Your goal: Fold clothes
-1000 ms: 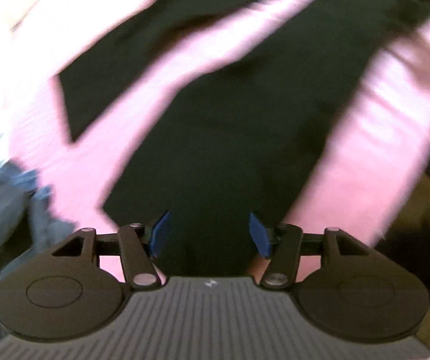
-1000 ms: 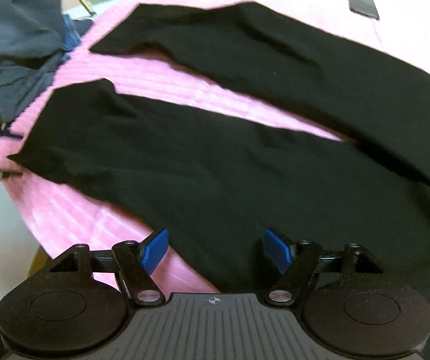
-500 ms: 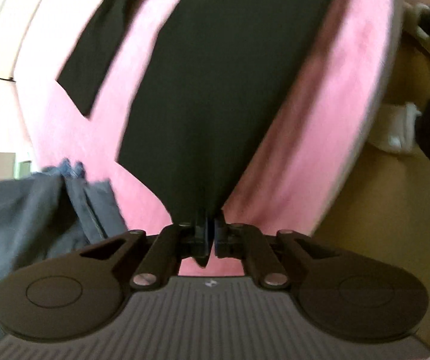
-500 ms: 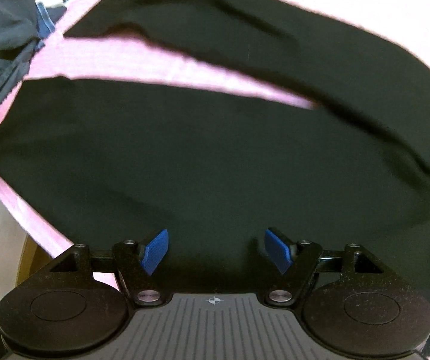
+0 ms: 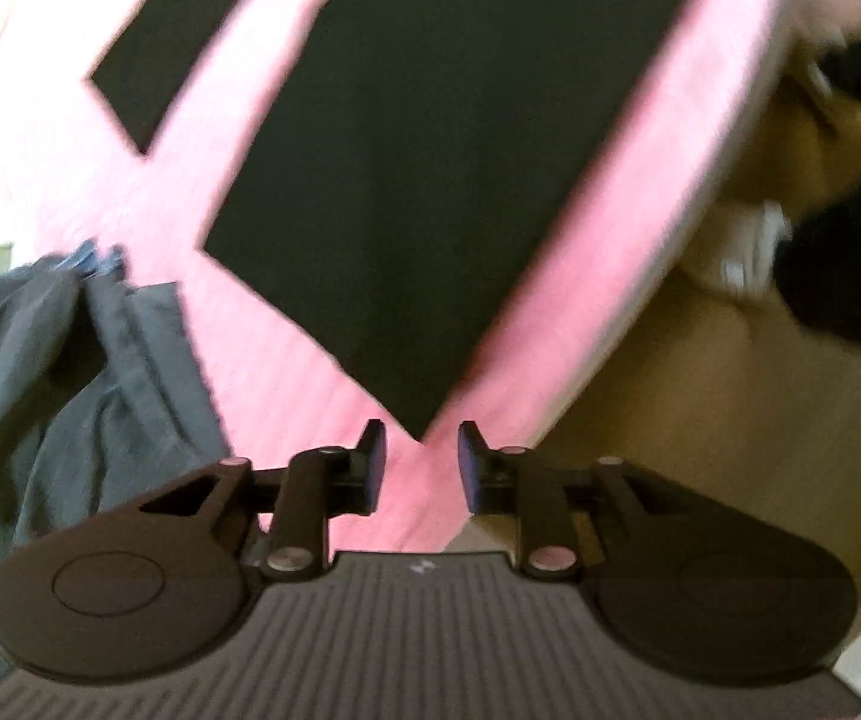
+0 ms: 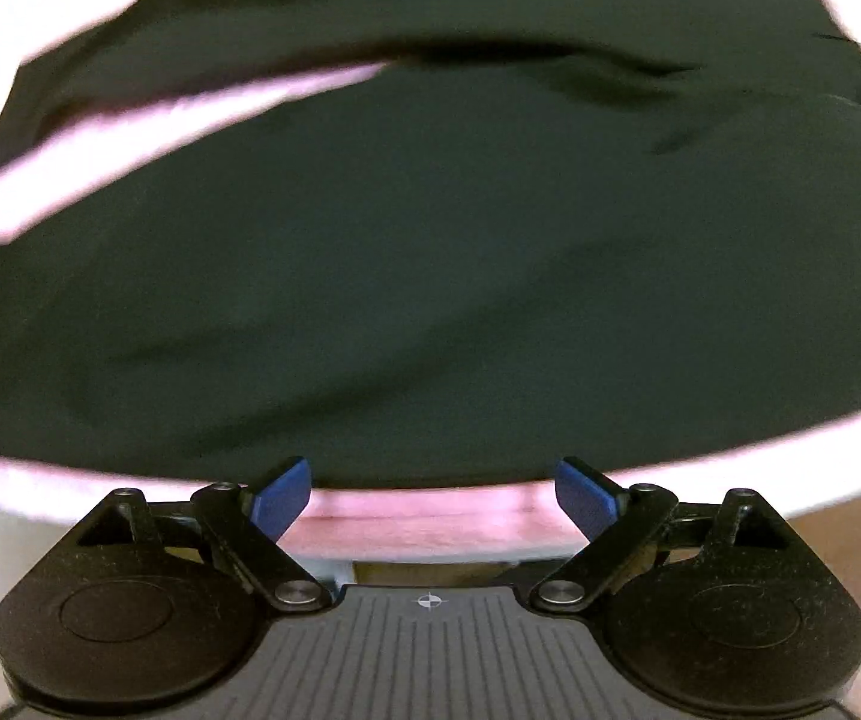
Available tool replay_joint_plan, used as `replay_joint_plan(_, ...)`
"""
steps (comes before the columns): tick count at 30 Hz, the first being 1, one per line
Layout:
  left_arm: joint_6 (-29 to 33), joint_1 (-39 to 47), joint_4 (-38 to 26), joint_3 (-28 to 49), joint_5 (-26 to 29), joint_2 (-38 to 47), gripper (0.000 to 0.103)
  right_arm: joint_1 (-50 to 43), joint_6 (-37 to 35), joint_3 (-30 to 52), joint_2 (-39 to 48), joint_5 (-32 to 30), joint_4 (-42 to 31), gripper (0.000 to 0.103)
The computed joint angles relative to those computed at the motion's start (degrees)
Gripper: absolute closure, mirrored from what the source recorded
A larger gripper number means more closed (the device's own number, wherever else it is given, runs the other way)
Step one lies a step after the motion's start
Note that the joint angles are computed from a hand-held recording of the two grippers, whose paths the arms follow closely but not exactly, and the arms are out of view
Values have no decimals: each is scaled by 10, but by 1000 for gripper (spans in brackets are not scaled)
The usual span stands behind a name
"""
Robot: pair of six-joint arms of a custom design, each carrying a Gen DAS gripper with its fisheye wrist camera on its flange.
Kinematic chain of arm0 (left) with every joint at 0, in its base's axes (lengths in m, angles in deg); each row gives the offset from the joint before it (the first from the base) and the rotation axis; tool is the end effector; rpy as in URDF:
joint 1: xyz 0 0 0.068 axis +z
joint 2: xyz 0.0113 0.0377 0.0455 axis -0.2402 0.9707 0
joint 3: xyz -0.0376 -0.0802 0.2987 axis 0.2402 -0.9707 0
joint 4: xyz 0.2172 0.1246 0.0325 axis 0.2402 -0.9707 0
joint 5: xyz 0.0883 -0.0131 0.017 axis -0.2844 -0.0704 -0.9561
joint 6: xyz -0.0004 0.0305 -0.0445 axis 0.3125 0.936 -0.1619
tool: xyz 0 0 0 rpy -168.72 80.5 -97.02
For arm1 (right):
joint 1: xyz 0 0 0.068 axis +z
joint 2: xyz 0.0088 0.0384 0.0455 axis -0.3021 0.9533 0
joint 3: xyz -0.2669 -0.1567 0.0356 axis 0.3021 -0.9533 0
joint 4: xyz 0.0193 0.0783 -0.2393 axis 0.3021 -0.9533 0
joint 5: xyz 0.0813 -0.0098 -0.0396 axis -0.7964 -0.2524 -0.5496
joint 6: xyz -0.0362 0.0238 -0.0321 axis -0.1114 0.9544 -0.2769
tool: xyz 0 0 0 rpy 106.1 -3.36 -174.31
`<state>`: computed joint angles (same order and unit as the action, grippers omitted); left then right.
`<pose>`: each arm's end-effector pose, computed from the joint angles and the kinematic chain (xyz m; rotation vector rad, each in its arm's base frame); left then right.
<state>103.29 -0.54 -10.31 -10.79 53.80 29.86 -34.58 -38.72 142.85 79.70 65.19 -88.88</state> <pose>0.3550 0.0859 0.1665 1.7252 2.3226 0.4754 0.2383 -0.0692 0.2377 0.4243 2.9639 0.1111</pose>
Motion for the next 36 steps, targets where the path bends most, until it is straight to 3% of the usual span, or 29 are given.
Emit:
replay_joint_plan(1,-33,-4,-23,29,6,5,76,-6,20,7,-19,13,-11,11)
replay_joint_plan(3,-107,-18,-68,69,21,-1,71,-18,49,27,-48,30,-35,0)
replay_joint_plan(9,-292,-79,-177,170,64,-20,48,-64,62,105,-92,53,-106,0)
replay_joint_plan(10,-319,-91,-192,184,70,-24,40,-76,58,120,-93,51,-114,0)
replay_joint_plan(15,-391,-143,-239,244,84,-32,12,-139,33,176,-93,28,-140,0)
replay_joint_plan(23,-459,-184,-268,307,46,-13,10,-139,-22,228,-51,21,-173,0)
replay_joint_plan(36,-499,-233,-270,344,48,4,10,-118,-60,232,-53,43,-182,0)
